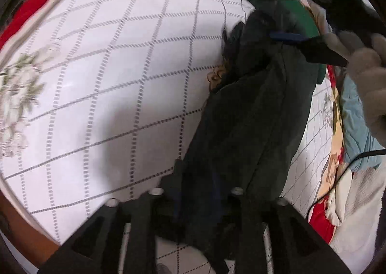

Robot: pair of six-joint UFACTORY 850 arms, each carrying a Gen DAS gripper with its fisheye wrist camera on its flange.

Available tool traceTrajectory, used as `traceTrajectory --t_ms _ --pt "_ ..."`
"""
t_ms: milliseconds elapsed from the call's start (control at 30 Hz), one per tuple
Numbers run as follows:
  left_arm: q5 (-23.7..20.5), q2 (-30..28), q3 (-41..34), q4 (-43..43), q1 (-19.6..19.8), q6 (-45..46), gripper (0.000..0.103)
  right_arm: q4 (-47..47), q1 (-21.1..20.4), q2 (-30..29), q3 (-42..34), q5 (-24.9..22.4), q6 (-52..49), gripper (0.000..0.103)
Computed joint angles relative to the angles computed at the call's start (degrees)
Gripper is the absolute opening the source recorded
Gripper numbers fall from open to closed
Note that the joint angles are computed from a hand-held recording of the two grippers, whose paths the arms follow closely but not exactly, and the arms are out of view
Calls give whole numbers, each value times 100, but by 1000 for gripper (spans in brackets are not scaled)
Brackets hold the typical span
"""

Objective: Fold large clothes

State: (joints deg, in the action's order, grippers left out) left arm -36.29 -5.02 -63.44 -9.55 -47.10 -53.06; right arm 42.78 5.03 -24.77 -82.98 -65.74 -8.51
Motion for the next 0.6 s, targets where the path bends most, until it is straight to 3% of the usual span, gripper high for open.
traceTrajectory --t_ms 33,67,133,233,333,467,600 --pt "-48 27 -25 135 -13 -160 89 360 -144 96 122 -89 -299 64" --pt "-73 29 -67 277 -40 -338 102 480 -267 215 222 -71 -448 64" --pt "-48 -61 -179 619 -90 -701 103 0 -559 489 281 80 -382 66" --pt "-382 -678 -686 1087 -127 -1032 103 -1061 -991 752 442 528 -24 67" --pt "-609 -1148 -924 1293 -108 -1233 103 -1601 -1569 726 615 721 87 67" --pt "-269 -1272 -746 906 56 -1210 103 -904 -2290 246 727 618 -677 67" --pt "-392 -1301 -823 1045 62 -1281 103 725 -2561 -309 952 -62 -1894 67"
